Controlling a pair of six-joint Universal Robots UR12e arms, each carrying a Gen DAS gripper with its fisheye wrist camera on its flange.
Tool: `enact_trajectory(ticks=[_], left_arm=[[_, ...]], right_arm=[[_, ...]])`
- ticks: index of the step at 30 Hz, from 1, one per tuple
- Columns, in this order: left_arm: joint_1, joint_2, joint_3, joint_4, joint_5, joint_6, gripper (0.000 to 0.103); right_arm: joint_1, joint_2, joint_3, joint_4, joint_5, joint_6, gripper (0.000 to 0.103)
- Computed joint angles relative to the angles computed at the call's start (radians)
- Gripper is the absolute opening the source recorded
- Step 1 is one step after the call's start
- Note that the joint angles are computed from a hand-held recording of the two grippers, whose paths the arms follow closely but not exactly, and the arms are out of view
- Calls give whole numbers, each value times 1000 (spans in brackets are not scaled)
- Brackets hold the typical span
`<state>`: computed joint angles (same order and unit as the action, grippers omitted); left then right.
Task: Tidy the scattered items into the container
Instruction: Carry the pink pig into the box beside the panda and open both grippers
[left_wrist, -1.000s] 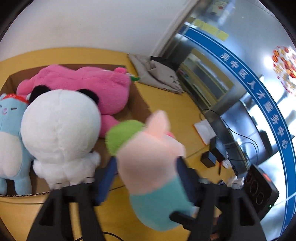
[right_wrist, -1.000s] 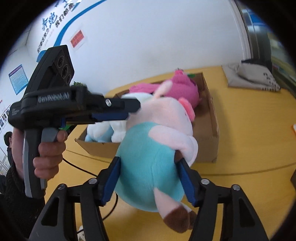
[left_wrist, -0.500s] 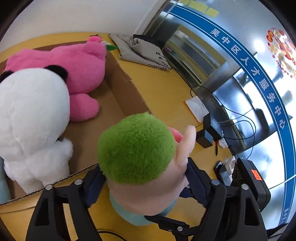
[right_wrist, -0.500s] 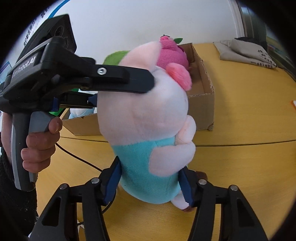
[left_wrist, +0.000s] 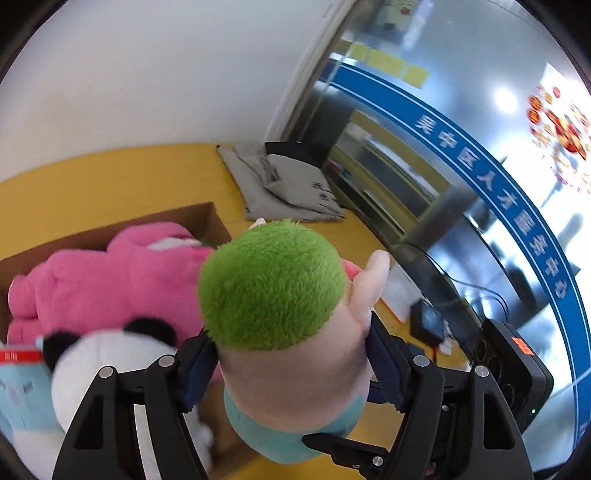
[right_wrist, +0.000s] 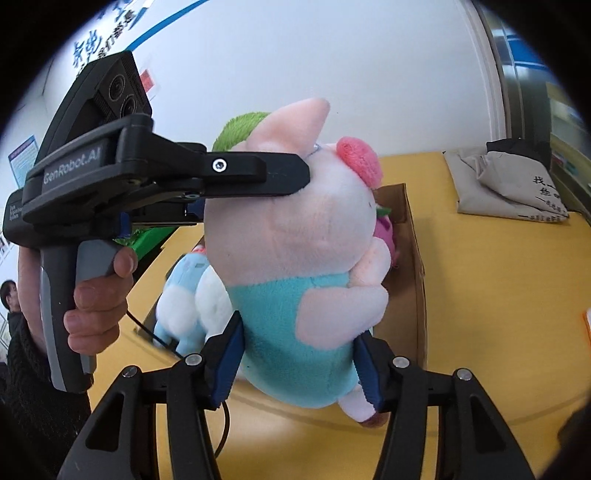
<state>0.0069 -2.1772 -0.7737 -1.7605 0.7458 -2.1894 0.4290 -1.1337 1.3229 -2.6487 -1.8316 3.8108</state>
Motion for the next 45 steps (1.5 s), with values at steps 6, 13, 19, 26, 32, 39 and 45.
enact_trajectory(ticks=[6,13,19,26,32,39,45], left_arm=[[-51,-112,88,-39,186,-51,78],[-67,-60,-58,151,210,-40,83],[-83,-43,-112,253,239,-90,88],[-70,-8,-138,267,245,-105,87],[-3,136,-329,443,218,-102,88],[125,278,-579,717,260,-261,98],[219,367,-730,871,222,-369,102]], right_arm=[[-44,39,-13,158,119,95,54],[-25,5,33,159,43,109,53],[-18,15,0,173,-4,64,33],[-30,47,-30,203,16,51,20],[3,28,-34,247,-71,143,48],[71,8,-40,272,-226,202,81],[139,39,-118,406,-348,188,81]])
